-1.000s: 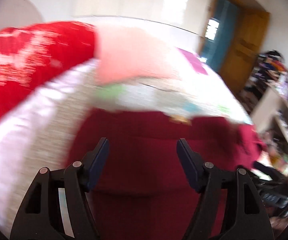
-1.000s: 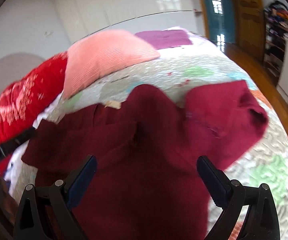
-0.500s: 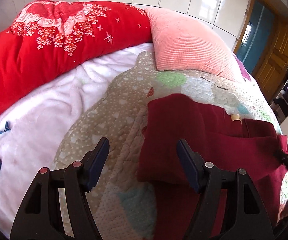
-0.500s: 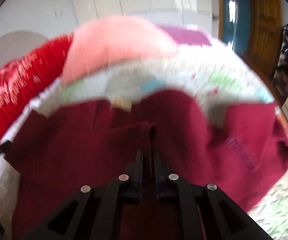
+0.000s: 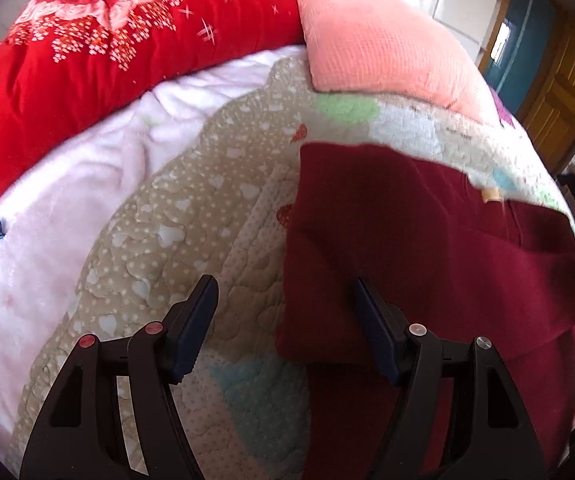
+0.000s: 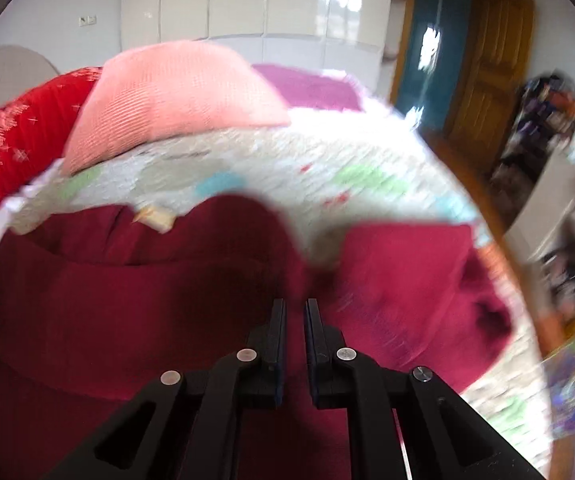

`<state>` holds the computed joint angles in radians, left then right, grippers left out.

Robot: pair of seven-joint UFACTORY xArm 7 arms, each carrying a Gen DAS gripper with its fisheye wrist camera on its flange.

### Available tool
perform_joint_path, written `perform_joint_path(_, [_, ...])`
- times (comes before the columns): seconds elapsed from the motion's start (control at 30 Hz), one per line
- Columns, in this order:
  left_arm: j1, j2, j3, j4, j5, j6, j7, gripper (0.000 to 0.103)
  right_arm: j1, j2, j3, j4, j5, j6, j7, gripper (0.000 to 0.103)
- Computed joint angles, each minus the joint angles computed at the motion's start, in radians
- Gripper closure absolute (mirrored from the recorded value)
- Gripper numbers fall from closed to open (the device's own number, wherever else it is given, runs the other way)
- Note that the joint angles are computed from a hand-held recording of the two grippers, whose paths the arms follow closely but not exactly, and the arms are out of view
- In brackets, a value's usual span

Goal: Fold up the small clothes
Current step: 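Grasp the other sleeve with the right gripper and fold it across the body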

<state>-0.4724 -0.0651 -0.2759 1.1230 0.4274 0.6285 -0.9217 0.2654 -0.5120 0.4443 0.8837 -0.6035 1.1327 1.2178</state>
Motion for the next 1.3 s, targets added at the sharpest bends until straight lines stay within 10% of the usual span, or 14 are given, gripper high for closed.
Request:
perform_joint_path(0.27, [0.003,-0.018,0.009,-0.019,-0.010,-0.029,-0.032,0.033,0.034,-0.074,-0.064,-0.058,0.106,-0.192,-0.038,0.091])
perform_joint_path(0.4, [0.020,-0.041,-0.005,-0.035,0.028,-0.007,-0.055,0.033,0.035,0.017,-0.045,0.011,0.131,-0.359,-0.122,0.030])
perform_joint_path(0.7, [0.030,0.033,0.004,0.061,-0.017,-0.091,-0.009,0.033,0.043,0.095,-0.013,0.067,0.089,-0.318,-0.072,0.032])
perform_joint_path(0.77, [0.014,0.103,0.009,0.134,0.003,-0.046,-0.018,0.033,0.055,-0.003,-0.050,-0.023,0.140,-0.322,-0.060,0.050])
perform_joint_path(0.9, [-0.047,0.234,0.051,0.266,0.058,0.124,-0.035,0.031,0.024,-0.099,-0.048,-0.096,0.190,-0.196,-0.085,0.054])
perform_joint_path(1.3, [-0.050,0.103,0.077,0.105,0.029,0.014,-0.062,0.029,-0.045,-0.128,-0.026,-0.134,0.186,-0.228,-0.165,0.054])
